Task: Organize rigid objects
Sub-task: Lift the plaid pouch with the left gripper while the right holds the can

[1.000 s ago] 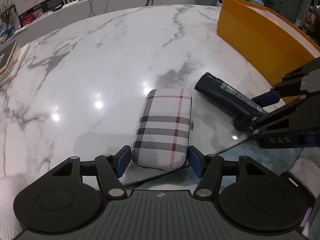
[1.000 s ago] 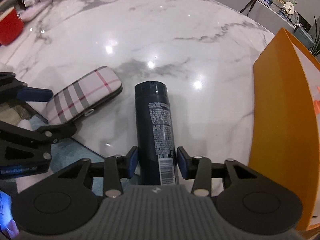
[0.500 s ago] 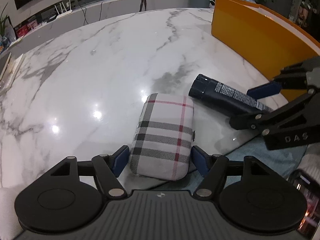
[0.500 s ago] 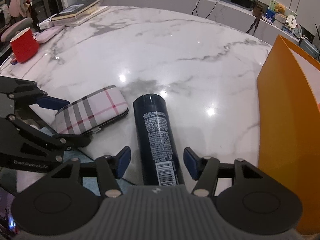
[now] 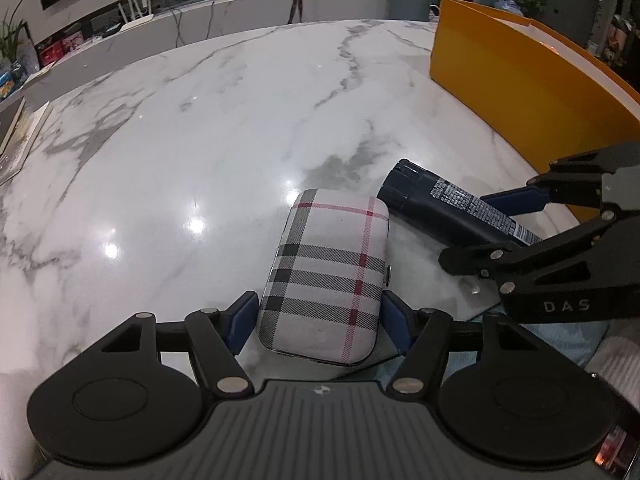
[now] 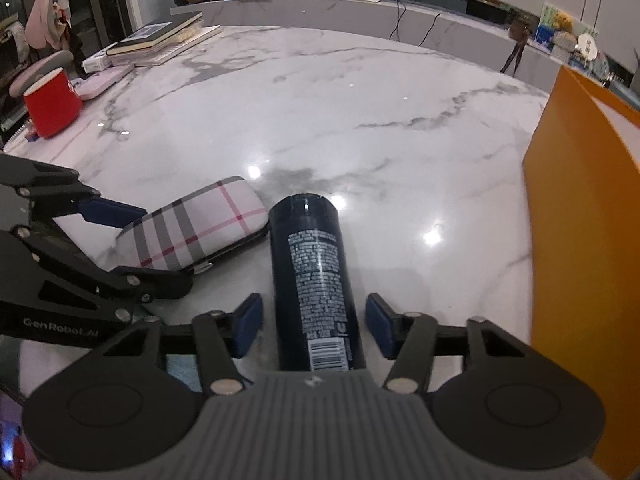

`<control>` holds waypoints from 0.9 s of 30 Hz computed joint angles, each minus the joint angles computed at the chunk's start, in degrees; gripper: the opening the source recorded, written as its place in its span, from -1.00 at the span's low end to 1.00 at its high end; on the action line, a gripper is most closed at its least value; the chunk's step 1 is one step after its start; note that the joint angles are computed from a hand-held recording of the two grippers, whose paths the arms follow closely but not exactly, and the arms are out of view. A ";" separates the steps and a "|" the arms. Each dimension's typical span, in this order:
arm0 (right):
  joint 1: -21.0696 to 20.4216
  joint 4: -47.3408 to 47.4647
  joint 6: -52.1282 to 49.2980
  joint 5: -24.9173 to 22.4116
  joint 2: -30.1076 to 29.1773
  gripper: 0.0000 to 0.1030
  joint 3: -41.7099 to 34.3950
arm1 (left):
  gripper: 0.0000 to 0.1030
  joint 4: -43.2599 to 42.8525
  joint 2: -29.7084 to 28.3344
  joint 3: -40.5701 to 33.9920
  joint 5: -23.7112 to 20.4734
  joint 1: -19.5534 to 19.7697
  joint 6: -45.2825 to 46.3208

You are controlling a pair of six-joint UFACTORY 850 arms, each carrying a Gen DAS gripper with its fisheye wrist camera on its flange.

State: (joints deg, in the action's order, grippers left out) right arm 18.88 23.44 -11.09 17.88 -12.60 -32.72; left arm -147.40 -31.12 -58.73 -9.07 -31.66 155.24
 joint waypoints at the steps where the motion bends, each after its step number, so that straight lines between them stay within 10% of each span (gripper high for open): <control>1: 0.15 1.24 -1.15 0.41 -0.05 -0.12 0.02 | 0.47 -1.10 -0.03 -0.14 0.31 -0.14 0.67; 7: -0.48 -2.89 3.34 1.33 0.23 -0.19 0.57 | 0.46 -9.50 -0.11 -0.59 1.57 -0.86 6.33; 15: -1.00 -9.03 10.29 2.82 1.18 -0.20 1.66 | 0.45 6.50 0.25 -0.19 -0.34 0.09 -13.22; 27: -0.30 -4.73 6.54 4.64 5.12 -0.20 3.73 | 0.44 3.47 2.49 0.58 -2.17 0.03 -12.69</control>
